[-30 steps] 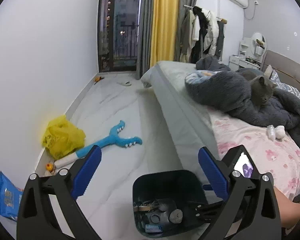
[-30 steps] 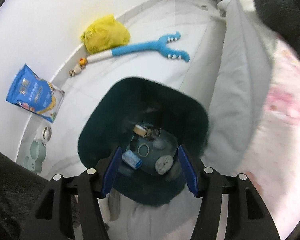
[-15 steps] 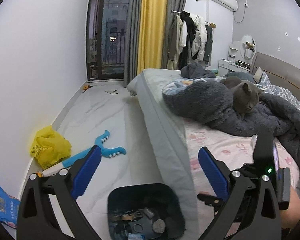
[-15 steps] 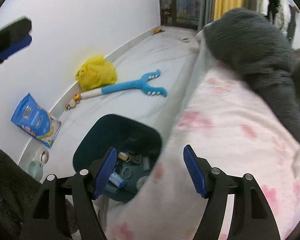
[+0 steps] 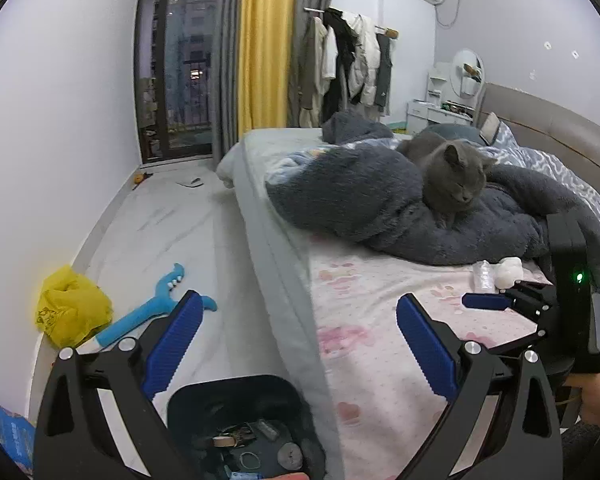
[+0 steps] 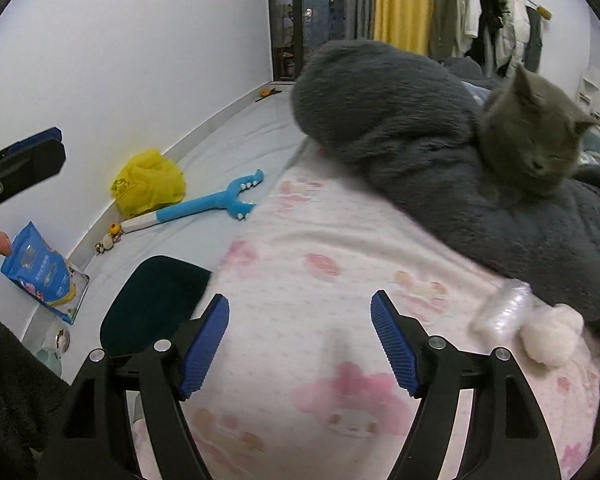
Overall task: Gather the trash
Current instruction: 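Move both open tools back over the bed toward the remaining trash, then grasp the white cloth ball with the right tool while the left tool grasps a bubble-wrap roll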
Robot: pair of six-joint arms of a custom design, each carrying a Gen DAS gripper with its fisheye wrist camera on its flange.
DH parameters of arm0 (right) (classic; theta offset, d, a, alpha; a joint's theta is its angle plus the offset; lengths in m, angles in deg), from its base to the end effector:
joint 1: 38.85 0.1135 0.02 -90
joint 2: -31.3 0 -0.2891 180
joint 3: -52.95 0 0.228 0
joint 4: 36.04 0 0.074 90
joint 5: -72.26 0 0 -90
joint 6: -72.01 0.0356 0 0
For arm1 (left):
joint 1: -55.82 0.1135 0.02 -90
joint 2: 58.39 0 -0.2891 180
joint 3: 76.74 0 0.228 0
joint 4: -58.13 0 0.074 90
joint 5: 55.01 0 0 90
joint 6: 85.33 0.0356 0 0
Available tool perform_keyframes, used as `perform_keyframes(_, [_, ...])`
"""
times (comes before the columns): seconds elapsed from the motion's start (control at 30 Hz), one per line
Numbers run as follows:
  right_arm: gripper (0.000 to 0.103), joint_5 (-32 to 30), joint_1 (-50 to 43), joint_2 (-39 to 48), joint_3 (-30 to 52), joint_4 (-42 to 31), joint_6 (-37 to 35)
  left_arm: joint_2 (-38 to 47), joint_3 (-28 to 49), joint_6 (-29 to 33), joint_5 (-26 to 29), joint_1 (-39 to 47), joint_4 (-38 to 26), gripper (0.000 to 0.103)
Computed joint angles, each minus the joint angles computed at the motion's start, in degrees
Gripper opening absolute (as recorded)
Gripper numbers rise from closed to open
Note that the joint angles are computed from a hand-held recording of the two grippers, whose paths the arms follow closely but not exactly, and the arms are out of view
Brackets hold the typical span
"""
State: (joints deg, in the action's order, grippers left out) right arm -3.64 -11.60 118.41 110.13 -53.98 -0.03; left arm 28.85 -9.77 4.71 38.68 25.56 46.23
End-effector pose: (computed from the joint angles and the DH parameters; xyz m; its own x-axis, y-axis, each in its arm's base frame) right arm 0.2492 0.1186 0.2080 -0.7193 -0.0341 -0.6938 -0.0809 0.9961 0.0350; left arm 0.2689 -0.1595 0.2650 -0.4595 0.2689 -0.8465 0.5503 0.8343 -0.0337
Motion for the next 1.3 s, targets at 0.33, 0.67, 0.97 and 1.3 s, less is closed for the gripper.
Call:
perform_keyframes(0.33, [0.074,-6.8,-10.0,-6.8,-6.6,1.1,-2.8,8.2,6.0,-1.3,-3.8,-7.4,-1.7,0.099])
perform_keyframes(0.67, [0.074,-11.0,-19.6,-12.6,-10.6,1.3,-7.5,15.4,13.4,-3.1,-4.8,-11.9,-1.9,0.099])
perform_keyframes(0.97, [0.074,-13.7,-27.4,-15.7,-12.6,2.4,-12.7,20.8,18.9,-4.3,-5.0,-14.5,-2.9,0.099])
perform_keyframes(1.3, [0.063,-17.8,-37.8,-11.3,-11.0,4.1,-18.7,26.6,24.2,-4.5,-3.7,-16.2,-4.4,0.099])
